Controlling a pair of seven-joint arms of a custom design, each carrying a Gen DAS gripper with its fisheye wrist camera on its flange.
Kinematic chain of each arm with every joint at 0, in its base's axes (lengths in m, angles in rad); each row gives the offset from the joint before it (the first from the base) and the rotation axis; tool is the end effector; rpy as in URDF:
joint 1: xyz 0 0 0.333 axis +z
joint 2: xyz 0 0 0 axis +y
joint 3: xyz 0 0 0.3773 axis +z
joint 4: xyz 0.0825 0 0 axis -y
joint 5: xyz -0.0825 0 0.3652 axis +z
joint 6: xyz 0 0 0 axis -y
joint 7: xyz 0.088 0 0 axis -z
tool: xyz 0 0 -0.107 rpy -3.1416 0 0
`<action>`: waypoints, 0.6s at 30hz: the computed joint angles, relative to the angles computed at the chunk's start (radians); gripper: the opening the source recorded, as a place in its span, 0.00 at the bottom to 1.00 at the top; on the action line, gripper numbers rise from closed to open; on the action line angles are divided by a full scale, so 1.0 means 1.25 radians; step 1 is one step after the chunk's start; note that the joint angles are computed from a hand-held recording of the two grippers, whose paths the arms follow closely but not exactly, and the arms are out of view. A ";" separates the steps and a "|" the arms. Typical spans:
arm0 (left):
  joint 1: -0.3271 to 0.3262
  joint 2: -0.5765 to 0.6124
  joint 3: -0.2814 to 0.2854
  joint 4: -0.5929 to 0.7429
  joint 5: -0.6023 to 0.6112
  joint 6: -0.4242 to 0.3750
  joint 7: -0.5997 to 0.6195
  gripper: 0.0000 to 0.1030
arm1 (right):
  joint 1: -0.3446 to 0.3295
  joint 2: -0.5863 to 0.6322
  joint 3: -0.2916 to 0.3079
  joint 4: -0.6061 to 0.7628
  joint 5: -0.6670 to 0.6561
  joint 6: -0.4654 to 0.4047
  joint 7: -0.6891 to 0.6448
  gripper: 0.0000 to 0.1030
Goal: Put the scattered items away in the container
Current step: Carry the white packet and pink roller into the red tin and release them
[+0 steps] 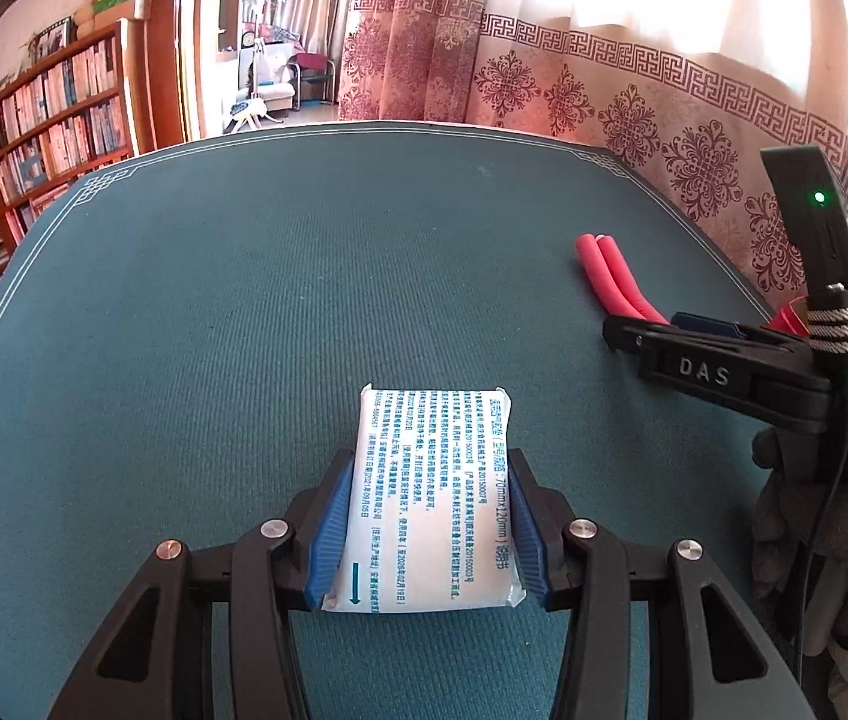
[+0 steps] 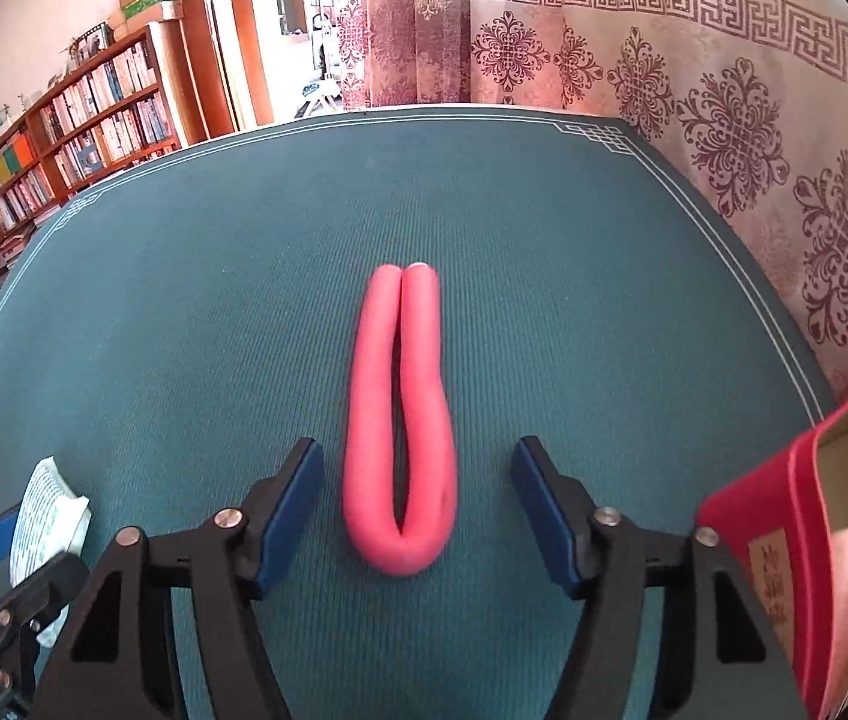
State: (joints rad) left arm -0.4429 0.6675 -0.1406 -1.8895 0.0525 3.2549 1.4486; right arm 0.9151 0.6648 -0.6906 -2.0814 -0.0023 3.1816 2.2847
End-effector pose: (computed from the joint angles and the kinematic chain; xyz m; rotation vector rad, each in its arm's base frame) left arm 0.5953 -0.3777 0.2977 -1.4540 2.3272 -0.9532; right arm 0.6176 0.2006 0.2953 -1.6025 2.0765 -0.7105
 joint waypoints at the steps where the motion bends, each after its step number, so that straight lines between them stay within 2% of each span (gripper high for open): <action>1: 0.003 0.001 -0.004 0.001 0.001 0.000 0.001 0.48 | 0.004 0.008 -0.008 0.012 -0.001 -0.011 -0.004 0.53; 2: 0.006 0.002 -0.008 0.003 0.003 -0.001 0.002 0.48 | 0.000 0.012 -0.008 0.022 -0.005 -0.015 -0.007 0.48; 3: 0.009 0.003 -0.012 0.005 0.003 -0.002 0.003 0.48 | -0.010 0.012 0.000 0.030 -0.008 -0.017 -0.011 0.37; 6: 0.012 0.006 -0.018 0.009 0.004 -0.007 0.003 0.48 | -0.003 0.013 -0.005 0.031 -0.020 -0.023 -0.005 0.35; 9: 0.007 0.003 -0.013 0.006 0.004 -0.006 0.000 0.48 | -0.008 -0.008 0.012 0.003 -0.019 0.006 -0.005 0.35; 12: 0.002 -0.007 -0.012 -0.004 0.004 0.003 -0.001 0.48 | 0.012 -0.025 0.008 -0.036 0.006 0.042 -0.013 0.35; 18: -0.009 -0.034 -0.016 -0.034 0.007 0.021 0.004 0.48 | 0.127 -0.069 -0.062 -0.140 0.095 0.136 -0.046 0.35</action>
